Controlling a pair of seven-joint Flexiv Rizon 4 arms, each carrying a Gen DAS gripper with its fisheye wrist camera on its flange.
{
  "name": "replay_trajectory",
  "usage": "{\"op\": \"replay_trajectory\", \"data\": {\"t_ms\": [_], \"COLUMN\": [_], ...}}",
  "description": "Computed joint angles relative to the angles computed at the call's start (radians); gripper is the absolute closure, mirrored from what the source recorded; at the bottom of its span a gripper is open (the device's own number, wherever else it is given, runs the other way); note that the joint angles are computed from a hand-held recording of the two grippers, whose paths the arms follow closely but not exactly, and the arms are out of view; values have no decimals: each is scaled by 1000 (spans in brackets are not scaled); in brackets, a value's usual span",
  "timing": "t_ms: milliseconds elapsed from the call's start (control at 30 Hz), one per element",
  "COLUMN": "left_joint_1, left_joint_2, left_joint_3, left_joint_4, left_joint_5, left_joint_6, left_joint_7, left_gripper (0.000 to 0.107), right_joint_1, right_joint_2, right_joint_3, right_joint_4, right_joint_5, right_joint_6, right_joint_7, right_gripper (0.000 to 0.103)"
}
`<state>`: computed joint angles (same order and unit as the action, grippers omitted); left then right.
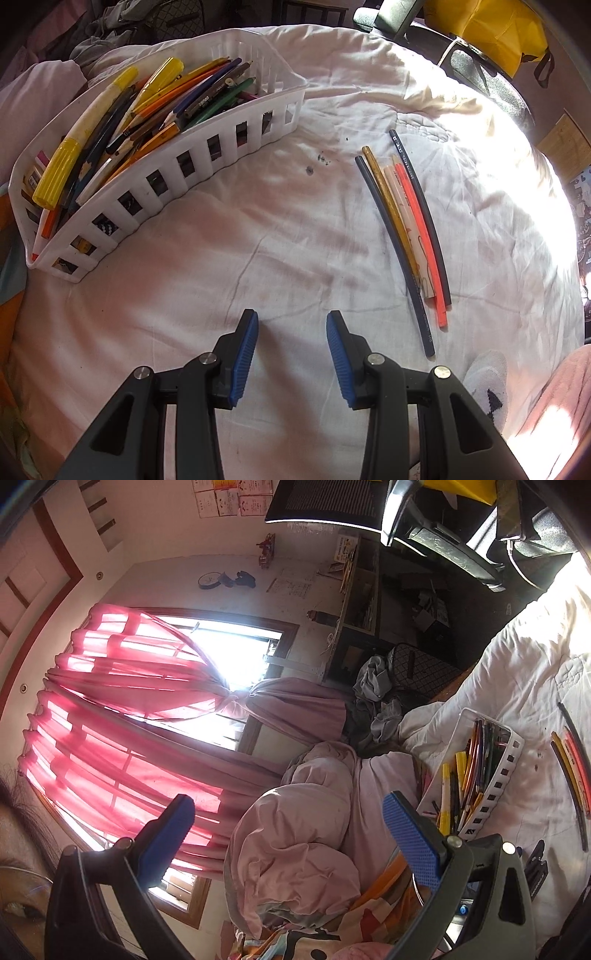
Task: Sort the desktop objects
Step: 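Withdraw the open right tool from the basket, then move the open left tool toward the remaining loose pencils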
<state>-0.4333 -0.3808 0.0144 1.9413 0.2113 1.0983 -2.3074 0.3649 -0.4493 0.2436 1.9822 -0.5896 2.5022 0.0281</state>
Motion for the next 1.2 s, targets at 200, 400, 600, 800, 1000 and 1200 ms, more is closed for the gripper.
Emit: {"op": "replay_trajectory", "data": {"t_ms": [200,400,600,800,1000,1200], "left_joint_1": [-1,-16,-32,-42,-44,-51], "left_joint_2": [-2,0,3,0,0,4], "left_joint_3": [1,14,22,23,20,22], "left_joint_4": [-3,-12,-35,-54,-62,-68], "left_joint_5": [4,38,100,143,165,188], "left_joint_6": [3,-9,-42,-54,-52,-50], "left_joint_7": [-3,-19,-40,-49,-51,-55], "left_gripper": [68,68,67,67,67,67], "right_joint_1": [-1,-94,-155,-25,-47,100], "right_joint_2": [12,-14,129,120,47,62], "right_joint_3": [0,-18,-90,-249,-156,-312], "right_joint_4": [-7,-1,59,53,10,24], "right_joint_5": [-59,-188,-314,-443,-137,-317], "right_joint_6": [-49,-161,-685,-1102,-1173,-1205], "right_joint_7": [22,187,63,-90,-381,-317], "right_gripper": [0,0,0,0,0,0]}}
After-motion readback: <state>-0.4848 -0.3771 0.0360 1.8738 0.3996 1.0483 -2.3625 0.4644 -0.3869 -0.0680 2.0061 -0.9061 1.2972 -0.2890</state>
